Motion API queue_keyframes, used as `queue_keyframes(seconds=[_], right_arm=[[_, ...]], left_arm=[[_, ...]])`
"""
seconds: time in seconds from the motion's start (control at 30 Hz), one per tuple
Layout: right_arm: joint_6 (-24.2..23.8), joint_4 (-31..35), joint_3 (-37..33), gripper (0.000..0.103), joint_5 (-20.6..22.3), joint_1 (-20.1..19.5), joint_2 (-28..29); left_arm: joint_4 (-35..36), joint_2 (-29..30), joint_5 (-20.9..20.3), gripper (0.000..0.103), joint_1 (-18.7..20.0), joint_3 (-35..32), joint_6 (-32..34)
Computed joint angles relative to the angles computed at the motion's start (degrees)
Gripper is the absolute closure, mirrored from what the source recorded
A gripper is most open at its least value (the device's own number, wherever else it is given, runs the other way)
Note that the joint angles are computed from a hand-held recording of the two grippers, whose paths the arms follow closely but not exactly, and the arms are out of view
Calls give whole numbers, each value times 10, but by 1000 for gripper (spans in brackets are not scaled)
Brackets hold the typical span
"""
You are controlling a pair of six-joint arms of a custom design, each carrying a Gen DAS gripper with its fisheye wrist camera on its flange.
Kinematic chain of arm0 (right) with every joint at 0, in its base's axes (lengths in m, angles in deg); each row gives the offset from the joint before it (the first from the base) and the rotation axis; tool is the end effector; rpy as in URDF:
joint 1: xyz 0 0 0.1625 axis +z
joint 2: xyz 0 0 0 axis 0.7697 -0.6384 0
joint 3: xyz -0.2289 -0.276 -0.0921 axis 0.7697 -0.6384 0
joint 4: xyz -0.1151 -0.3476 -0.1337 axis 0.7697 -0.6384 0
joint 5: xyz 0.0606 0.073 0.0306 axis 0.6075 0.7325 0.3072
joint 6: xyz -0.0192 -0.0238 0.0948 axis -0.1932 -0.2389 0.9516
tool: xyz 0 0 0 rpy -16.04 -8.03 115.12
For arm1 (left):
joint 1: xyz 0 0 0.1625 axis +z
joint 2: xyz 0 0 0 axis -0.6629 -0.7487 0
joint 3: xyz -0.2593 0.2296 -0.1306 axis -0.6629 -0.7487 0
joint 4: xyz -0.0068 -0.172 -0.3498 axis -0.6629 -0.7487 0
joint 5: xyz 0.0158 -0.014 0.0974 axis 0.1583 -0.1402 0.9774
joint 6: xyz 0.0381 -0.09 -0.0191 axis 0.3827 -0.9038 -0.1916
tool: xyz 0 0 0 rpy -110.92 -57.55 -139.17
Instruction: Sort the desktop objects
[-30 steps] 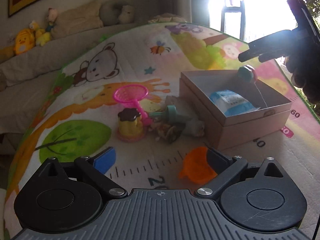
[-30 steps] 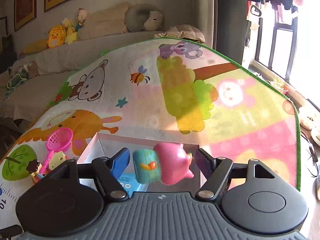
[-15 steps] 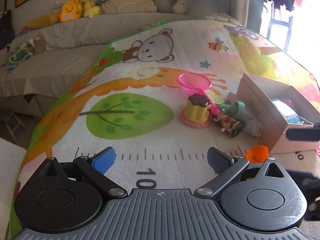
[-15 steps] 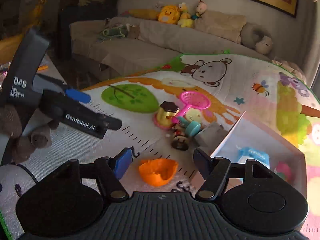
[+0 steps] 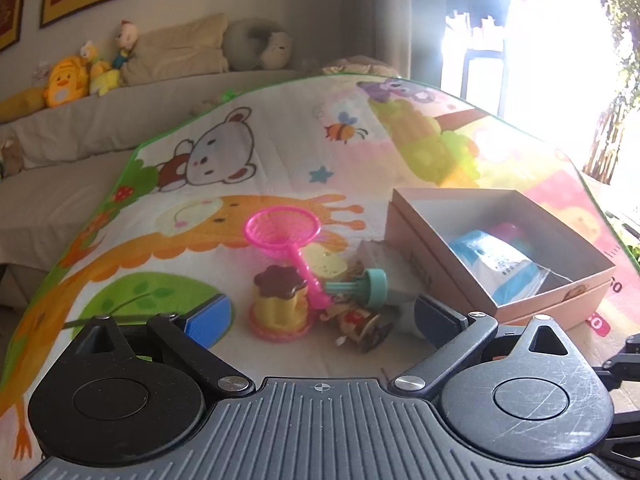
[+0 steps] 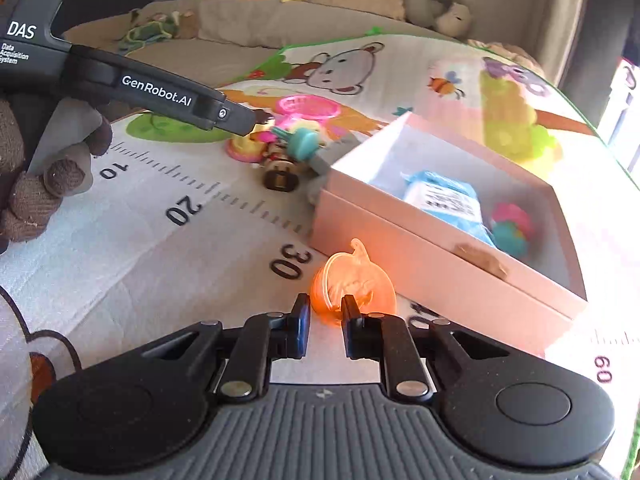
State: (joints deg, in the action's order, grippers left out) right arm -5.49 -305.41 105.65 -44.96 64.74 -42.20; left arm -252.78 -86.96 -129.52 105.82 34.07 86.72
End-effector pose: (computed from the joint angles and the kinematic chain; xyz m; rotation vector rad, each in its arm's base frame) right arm 0.2612 -0.4090 -0.0112 0.7252 -2.1052 0.8338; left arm -0.0562 -0.5229 0.2171 0.9836 2.2674 -1.0561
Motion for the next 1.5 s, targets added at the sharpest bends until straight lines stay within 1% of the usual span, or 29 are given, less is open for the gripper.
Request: queue_keyframes(seconds=[0.07,0.13,0.17,0.2,0.23,0.27,0.33,0.37,0.4,0.47,0.5,0.53,0.6,0.73,0.83,0.93,0.97,1.03,1.07,1.13,1.2,1.27,1.33,1.37,1.4,1.43,1.5], right_arm=[[18,-25,21,86,4,-6,-10],[26,-64,41,86,13,-10,-13],[24,-80,47,85,17,-13,-12],[22,-95,50,84,20,-15,-10],[19,-107,54,81,24,-18,-8],[16,-119,59,79,28,-21,-6],[12,-143,64,74,38,-30,0],[16,-148,65,73,41,-35,0],[26,-150,65,70,42,-40,0],[54,-143,69,67,47,-50,-7],[64,-144,71,63,52,-53,-10],[69,-147,69,57,50,-54,-9],[83,-141,69,52,50,-56,-11],[76,-137,62,46,38,-51,-5],[73,-131,55,41,27,-47,-2],[76,-128,50,39,18,-44,1],[75,-128,47,38,15,-43,3],[76,-127,43,35,11,-40,6],[76,-125,41,34,10,-39,7],[77,-120,37,31,9,-36,10],[76,-116,34,29,11,-33,12],[72,-113,31,26,13,-30,14],[68,-113,28,21,11,-27,18],[67,-112,27,21,10,-27,19],[66,-112,26,20,9,-26,19],[68,-111,25,19,8,-26,20],[76,-107,26,18,7,-27,18]], left_arm=[[-27,39,14,4,-6,-18,20],[-38,73,30,10,-8,-40,31],[-31,85,35,18,-8,-52,30],[-18,93,35,24,-6,-63,24],[-23,101,33,24,-5,-68,27],[-34,109,32,26,-5,-72,38],[-40,115,31,37,-5,-75,48],[-29,113,31,55,-5,-76,44],[-14,109,36,55,-5,-77,32],[-12,99,36,55,-5,-69,21],[-15,91,33,55,-5,-59,25],[-22,84,32,55,-6,-49,32],[-27,62,31,55,-10,-22,35],[-1,-6,13,55,-15,42,26],[47,-75,-15,55,-14,93,12],[89,-139,-42,55,-8,137,18],[107,-161,-47,55,-5,151,15],[134,-185,-46,55,1,162,9],[137,-191,-39,52,4,167,8],[118,-187,-13,50,8,168,10],[101,-177,3,34,15,159,6],[72,-163,32,33,12,154,5],[21,-141,66,34,9,147,22],[16,-136,74,35,10,141,19],[31,-141,71,34,14,134,6],[54,-149,59,34,19,127,-11],[106,-171,24,25,29,117,-46]])
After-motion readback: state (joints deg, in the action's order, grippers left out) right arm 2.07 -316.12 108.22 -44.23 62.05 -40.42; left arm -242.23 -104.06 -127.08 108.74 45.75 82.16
